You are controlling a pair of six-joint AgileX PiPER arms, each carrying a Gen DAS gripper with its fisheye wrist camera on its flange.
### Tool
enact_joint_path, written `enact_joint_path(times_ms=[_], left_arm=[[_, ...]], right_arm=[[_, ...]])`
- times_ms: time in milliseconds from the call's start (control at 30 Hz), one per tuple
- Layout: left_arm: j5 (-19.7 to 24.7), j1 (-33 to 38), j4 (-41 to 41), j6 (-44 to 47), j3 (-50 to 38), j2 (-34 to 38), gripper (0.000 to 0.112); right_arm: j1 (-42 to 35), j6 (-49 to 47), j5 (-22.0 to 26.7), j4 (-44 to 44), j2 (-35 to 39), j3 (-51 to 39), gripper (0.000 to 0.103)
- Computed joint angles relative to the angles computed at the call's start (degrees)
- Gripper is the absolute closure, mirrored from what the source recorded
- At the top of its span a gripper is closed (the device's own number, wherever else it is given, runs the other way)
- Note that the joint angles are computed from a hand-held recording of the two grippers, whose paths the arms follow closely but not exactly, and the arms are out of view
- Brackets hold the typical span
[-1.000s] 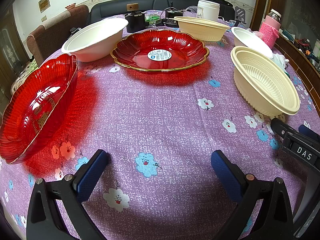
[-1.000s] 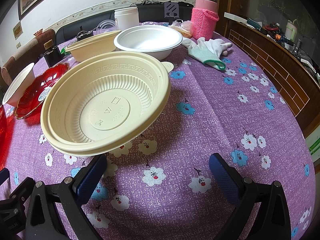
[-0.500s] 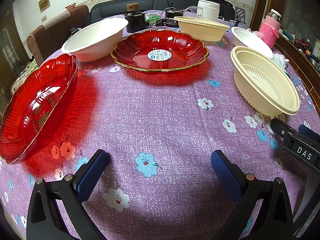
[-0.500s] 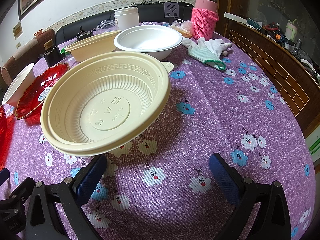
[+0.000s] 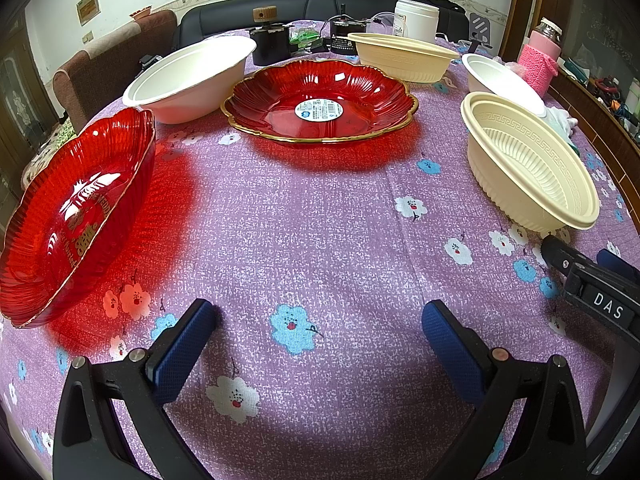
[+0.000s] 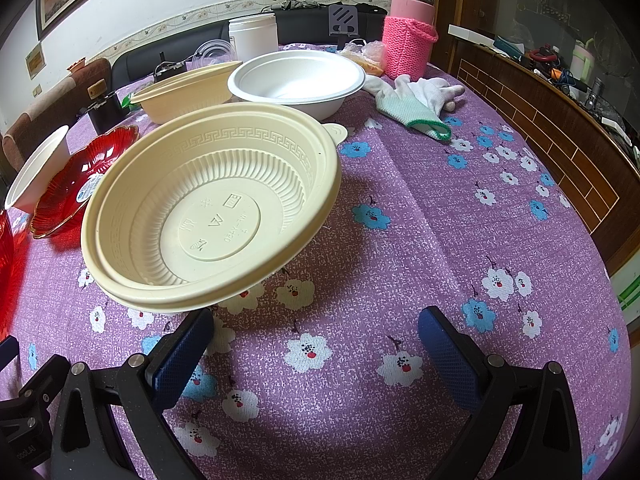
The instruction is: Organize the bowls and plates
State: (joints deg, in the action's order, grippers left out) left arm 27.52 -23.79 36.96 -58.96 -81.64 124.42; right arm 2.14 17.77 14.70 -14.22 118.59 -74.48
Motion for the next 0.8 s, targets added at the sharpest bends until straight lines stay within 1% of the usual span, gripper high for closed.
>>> enact_joint_path(times_ms=[433,567,667,733,800], left_arm=[[0.0,0.01,0.09,-0.15,0.04,-0.01,0.009],[1.35,-0.31,0.31,-1.3,-1.15,0.6,0.009],[1.11,-0.19,0.03,-1.12,-1.12,0.56,0.009],[0.94,-0.03,-1.06,0.67,-1.43,0.66,0.009],[-0.66,0.75,-5.95,6.0,-0.65,-0.36,0.01]], right_arm=[[-0.16,-0.36,-0.08,0.23,0.04,0.01,0.001],[0.86,4.4,0.72,-3.25,0.11,-0.39,0.001],[0.59,-1.58,1.86,1.98,-0.46,-0.2,0.001],[0.16,-7.34,3.42,6.6,-0.65,-0.66,0.001],[-0.3,-13.42,3.65,10.86,-1.44,0.35,0.001]])
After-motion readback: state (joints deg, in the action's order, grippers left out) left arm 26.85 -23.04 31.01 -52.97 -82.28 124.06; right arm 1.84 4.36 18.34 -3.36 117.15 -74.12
